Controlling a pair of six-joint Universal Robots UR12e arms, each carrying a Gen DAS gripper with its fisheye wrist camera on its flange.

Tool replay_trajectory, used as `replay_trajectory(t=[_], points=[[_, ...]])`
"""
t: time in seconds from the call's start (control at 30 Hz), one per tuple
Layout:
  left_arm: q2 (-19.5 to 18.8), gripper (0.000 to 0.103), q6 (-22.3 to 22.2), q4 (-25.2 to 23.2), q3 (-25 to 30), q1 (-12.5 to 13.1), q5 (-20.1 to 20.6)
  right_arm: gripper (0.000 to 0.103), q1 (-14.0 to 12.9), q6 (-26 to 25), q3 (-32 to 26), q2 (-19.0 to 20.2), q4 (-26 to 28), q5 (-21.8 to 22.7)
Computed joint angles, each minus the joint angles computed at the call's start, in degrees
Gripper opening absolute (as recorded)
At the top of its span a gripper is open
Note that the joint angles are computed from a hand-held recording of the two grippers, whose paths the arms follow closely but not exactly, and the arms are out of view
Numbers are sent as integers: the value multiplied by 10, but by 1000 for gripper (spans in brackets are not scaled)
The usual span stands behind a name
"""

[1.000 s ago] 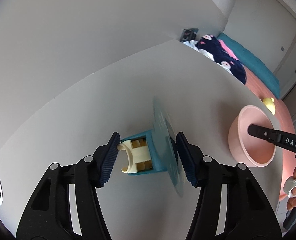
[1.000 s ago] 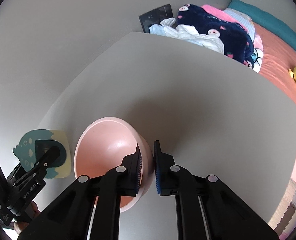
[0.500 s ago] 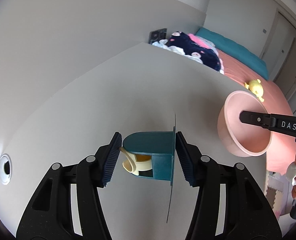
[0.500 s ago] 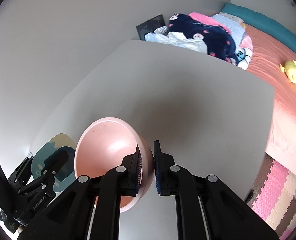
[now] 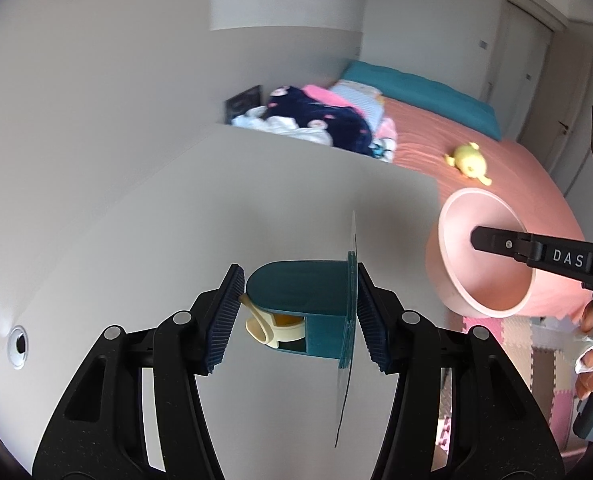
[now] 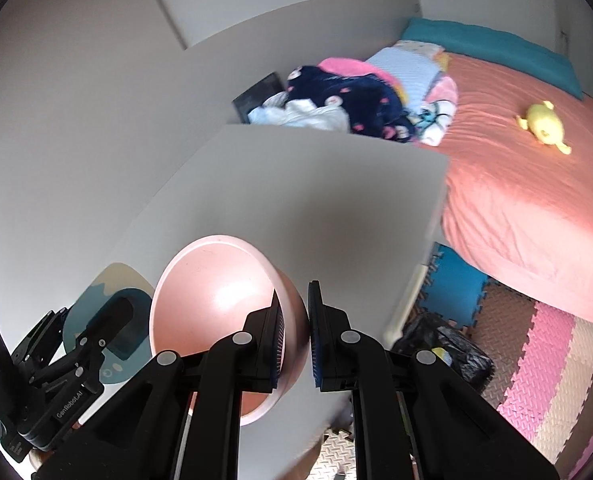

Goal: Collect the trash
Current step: 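Carry the teal stand and pink bowl to the trash bag and release both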

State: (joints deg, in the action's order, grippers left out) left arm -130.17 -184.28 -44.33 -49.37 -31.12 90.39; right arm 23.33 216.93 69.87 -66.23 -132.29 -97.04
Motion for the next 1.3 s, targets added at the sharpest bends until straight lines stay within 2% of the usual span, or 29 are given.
replay_trajectory(t=[0.3,0.63,0.93,1.3], points=[[-24,54,34,-23,40,-40,-19,13,-18,31,117,-84,-33,-24],[-59,54,77,-68,89,-77,-42,13,-42,80,220,-157,-30,-44],[-74,54,102,-104,108,-95,-52,13,-59,106,270,-192,-6,-37],[-79,53,104,-125,110,-103,-50,13,-69,108,285,-199,6,-26]])
